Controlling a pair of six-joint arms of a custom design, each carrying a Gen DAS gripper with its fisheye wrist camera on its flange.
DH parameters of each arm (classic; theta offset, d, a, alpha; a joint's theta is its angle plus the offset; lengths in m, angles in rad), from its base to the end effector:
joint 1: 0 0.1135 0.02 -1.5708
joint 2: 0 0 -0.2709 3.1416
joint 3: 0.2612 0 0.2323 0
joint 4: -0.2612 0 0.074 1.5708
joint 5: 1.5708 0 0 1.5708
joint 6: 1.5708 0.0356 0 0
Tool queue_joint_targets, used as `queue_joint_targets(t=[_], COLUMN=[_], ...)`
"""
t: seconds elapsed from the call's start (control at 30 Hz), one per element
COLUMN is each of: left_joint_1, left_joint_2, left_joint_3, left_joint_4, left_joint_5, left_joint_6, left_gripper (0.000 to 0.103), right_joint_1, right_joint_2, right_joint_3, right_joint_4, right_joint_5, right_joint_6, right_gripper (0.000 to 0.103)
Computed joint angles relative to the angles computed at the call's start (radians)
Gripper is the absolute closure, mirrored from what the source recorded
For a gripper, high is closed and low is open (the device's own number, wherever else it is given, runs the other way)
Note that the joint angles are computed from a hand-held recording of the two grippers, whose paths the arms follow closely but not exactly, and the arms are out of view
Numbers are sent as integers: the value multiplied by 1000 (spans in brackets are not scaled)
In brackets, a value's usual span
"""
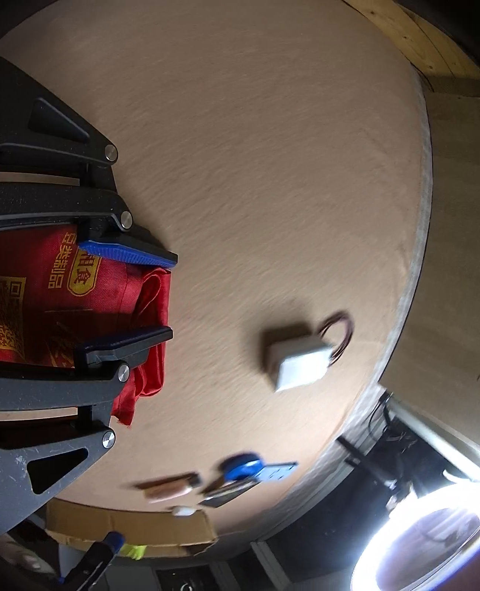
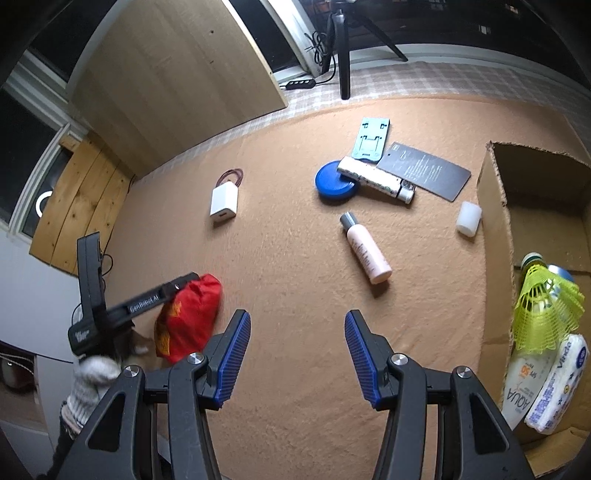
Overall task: Organize objects
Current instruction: 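Close the left gripper on the pouch opening and lift it, then grasp the pouch with the right gripper while the left gripper holds it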
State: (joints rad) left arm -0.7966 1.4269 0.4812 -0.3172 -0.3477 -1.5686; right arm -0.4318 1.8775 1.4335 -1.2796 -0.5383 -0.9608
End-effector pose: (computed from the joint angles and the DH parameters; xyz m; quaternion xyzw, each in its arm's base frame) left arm 0.1441 -0.1300 0.1323 -0.3910 0.8917 -0.0751 0.2154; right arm 0.2931 -0.1150 0.2262 -0.2317 0.9331 0.2506 0.1136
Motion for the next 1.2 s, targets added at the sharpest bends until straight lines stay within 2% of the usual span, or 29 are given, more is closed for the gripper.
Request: queue_joint_targets(t=[0.23,0.33,0.4,0.53,0.57,0.63,0.67,0.77,0.97,1.2], left_joint_1=[-102,-149,-177,-258,-286,-355,-385,-439,-435,-413], left_joint_2=[55,-2,-44,-144,-172,-237,-263,-284,-273,-224], left_joint_3=[64,72,88,93,85,58,45,23,-46,-85], left_joint_4=[-11,-88,-160,-309,-328,-352,-351,-329,-155,-22], left_joint_5=[0,-37,-68,-105,-115,-125,-129,-132,-95,-45], left_joint_6=[-62,-104,-103,-151,-172,-221,-237,-235,-159,-106], left_gripper=[68,64,55,44,41,31,27,26,23,23], right_joint_1=[-26,-43,-52,-44,-37,-20,-11,24,106,185], right_joint_2=[-30,-46,-75,-103,-102,-101,-100,-83,-42,-52], right_joint_3=[-72,-106,-152,-209,-220,-241,-253,-269,-310,-388], right_joint_4=[23,35,70,86,78,77,79,77,90,141], right_joint_5=[-7,-28,-46,-64,-67,-65,-69,-62,-46,-55], right_joint_6=[-40,-52,-61,-88,-95,-89,-80,-37,58,108], right_gripper=[54,54,54,53,51,33,32,31,31,31])
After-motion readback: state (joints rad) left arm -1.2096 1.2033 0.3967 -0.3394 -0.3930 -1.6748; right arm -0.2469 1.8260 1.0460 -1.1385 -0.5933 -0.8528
